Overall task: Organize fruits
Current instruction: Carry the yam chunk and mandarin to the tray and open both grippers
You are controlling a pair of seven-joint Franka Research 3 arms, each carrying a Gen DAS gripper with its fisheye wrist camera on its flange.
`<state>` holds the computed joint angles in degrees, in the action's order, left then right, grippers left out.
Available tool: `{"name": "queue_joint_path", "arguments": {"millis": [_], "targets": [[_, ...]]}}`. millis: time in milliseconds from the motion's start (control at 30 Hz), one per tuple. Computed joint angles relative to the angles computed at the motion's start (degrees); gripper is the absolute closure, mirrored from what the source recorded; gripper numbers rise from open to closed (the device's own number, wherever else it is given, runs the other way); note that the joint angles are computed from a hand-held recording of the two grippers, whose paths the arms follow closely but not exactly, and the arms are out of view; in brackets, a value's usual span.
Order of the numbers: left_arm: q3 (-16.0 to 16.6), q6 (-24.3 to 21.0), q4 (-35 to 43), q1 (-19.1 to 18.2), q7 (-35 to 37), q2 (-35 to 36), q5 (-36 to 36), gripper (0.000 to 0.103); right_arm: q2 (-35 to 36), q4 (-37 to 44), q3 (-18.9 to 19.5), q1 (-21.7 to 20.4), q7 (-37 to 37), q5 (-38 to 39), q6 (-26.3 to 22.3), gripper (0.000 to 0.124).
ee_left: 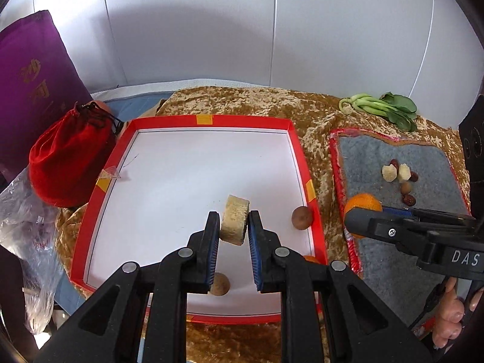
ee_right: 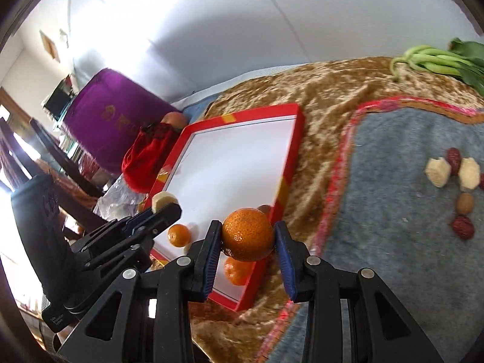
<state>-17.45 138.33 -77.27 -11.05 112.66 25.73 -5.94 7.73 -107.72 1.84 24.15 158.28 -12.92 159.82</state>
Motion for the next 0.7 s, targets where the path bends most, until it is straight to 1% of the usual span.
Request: {"name": "queue_joint_path", "arguments": {"millis": [233,400,500,700], "targets": [[1.74,-5.02,3.33,-0.71,-2.44,2.35,3.38,0.086,4.53,4.95,0.77,0.95,-6.31,3.78,-2.24,0.088],[2.26,-5.8,3.45,-0.9,-2.74,2.64,5.23,0.086,6.71,7.24,0.15,2.23,-8.8,5.39,-3.66,0.088],[2.72,-7.14,4.21,-1.29,-3.65,3.17,6.59,0.086,7.6,8.38,-0.92,3.48,-8.91,3.71,-4.21,0.088],[2.8,-5.22,2.4,-1.5,-3.45,2.44,8.38,0.086,8.91,10.21,-1.75,4.36,-9.41,2.71,-5.33,0.088]]}}
